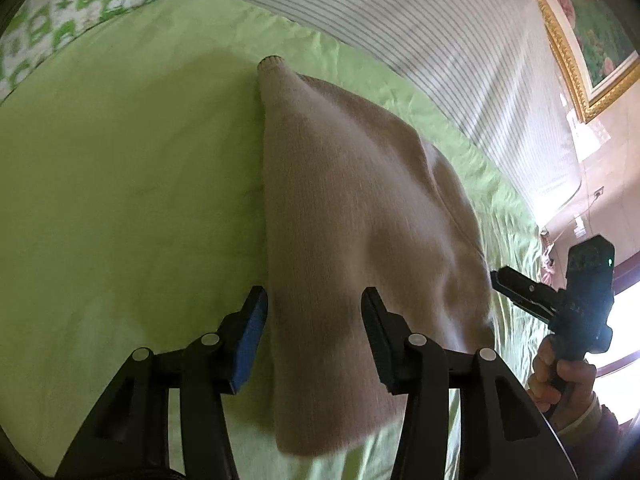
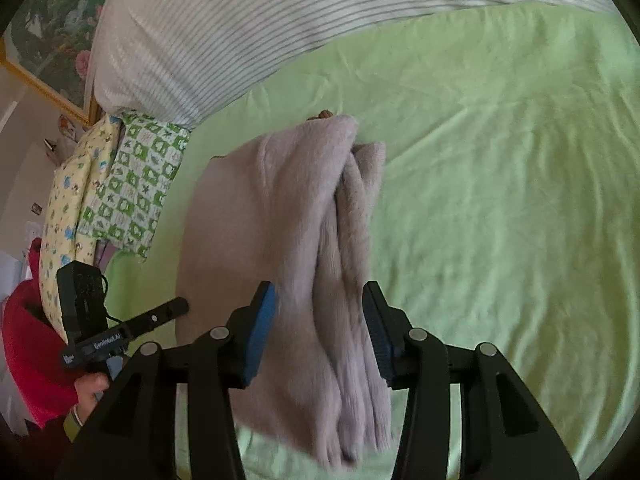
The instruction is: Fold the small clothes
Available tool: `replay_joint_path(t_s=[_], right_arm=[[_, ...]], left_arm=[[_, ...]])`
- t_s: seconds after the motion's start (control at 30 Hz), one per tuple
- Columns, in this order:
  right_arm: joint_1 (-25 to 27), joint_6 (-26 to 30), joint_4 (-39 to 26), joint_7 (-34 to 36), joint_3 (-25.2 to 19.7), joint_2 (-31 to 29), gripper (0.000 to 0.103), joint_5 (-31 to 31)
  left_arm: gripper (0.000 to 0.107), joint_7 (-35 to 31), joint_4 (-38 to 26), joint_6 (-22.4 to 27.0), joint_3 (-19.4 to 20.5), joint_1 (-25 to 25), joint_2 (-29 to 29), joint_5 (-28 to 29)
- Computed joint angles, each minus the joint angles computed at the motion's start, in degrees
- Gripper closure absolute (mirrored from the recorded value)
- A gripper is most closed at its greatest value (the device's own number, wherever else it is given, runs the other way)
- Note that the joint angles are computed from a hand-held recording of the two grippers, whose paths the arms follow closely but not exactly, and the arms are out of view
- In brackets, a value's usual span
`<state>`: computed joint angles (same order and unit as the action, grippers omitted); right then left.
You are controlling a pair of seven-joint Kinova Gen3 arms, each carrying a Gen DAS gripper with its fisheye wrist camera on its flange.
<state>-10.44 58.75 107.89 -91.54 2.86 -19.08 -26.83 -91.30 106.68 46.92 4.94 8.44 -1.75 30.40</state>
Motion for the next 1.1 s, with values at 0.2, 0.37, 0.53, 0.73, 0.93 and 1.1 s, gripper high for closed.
replay_joint_path(t_s=[0.2, 0.37, 0.53, 0.73, 0.93, 1.1], right_arm=[[-0.3, 3.3, 2.3, -2.3, -1.2, -7.1, 0.056, 1.7], [-1.6, 4.7, 3.9, -3.7, -1.7, -10.6, 0.056, 2.8], [-1.6, 4.6, 4.8, -5.2, -2.8, -10.6, 0.056, 3.8], [-1.9, 3.6, 5.5, -7.7, -5.2, -7.6, 0.090, 5.6], [-1.5, 4.4, 5.7, -8.5, -3.2, -10.0, 0.096, 6.3], [0.3, 4.7, 6.7, -11.4, -6.2, -7.8, 0.096, 9.8]], left_arm=[[0.059, 7.1, 5.3, 0.8, 0.4, 1.0, -7.4, -4.0], [0.059, 12.6, 8.2, 2.3, 1.8, 2.3, -12.6, -8.1], [0.059, 18.0, 9.2, 3.1, 3.3, 3.2, -12.6, -11.7], [0.059, 16.8, 8.9, 1.5, 0.7, 4.2, -11.0, -7.8], [0.059, 13.3, 6.4, 3.6, 0.7, 4.6, -6.2, -7.0], [0.058, 10.3, 7.0, 3.6, 0.9, 4.3, -4.3, -6.2]])
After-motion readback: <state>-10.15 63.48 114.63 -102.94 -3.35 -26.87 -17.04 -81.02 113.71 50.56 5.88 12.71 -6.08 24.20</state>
